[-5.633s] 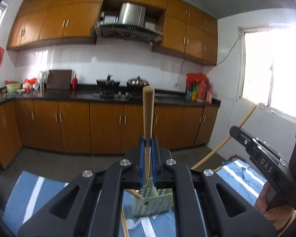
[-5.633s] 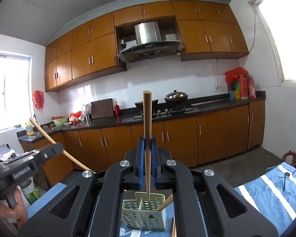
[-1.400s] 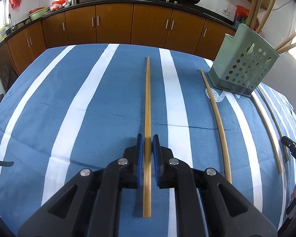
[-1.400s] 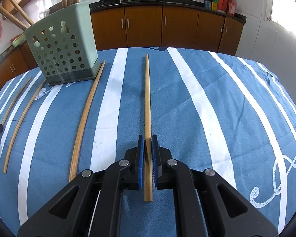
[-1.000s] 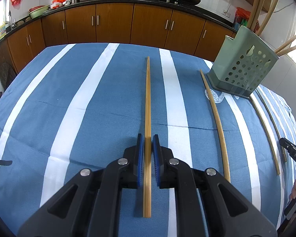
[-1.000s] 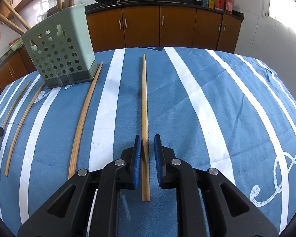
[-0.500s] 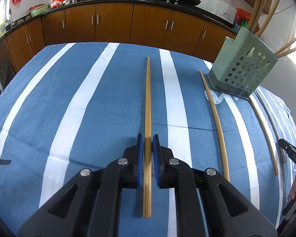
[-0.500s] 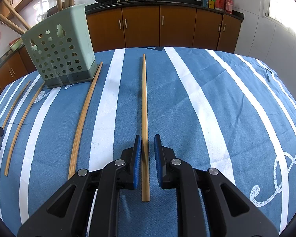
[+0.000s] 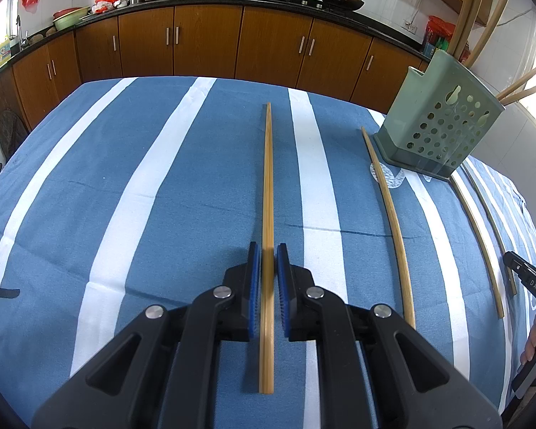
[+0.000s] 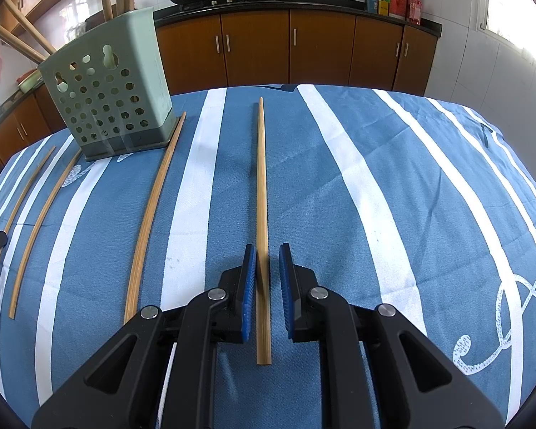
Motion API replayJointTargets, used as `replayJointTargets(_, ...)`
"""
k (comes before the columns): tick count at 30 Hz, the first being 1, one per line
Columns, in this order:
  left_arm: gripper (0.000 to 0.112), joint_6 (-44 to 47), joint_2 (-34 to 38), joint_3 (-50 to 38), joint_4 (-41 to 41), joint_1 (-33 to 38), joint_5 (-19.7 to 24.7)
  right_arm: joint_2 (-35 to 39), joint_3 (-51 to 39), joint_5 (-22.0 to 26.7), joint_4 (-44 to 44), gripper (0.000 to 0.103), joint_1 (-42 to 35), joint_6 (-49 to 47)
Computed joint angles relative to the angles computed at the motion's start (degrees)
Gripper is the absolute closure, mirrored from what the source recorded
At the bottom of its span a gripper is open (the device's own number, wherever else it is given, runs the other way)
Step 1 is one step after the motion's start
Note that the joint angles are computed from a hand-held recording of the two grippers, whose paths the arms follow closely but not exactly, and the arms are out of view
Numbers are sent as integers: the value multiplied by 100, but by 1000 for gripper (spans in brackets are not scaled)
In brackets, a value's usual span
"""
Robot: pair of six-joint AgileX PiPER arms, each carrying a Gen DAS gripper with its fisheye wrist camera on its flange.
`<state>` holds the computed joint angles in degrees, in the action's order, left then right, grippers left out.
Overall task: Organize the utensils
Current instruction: 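Hold both tools closed on their chopsticks above the table, then raise the left tool's chopstick over the green holder while the right tool carries its own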
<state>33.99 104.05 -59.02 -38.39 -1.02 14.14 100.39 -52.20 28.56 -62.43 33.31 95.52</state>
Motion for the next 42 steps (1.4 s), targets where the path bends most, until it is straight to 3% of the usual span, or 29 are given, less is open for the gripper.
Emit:
replayJointTargets(16,100,6,-3,1,5,7,2,-14,26,-74,-26,88,-37,34)
replayJointTargets(19,100,-483,-114,137,707,-92,-111,-87,174,-186,-164,88,-34,227)
replayJointTargets(25,105,-794,-278,362,1226,-153,-215,-264,447,-460,-441,95,-93,600)
replayJointTargets(28,105,-1375,-358,364,1883,-205,-217,-398,564,-345,-769,95,8,958)
replayJointTargets(34,105,98,-1123,605,330,-39,-305,-1178,907,286,-1896,96,374,2081)
replayJointTargets(42,105,836,-1947,388,-639,88,-106,-1885,814,987,-2301,96,638,2186)
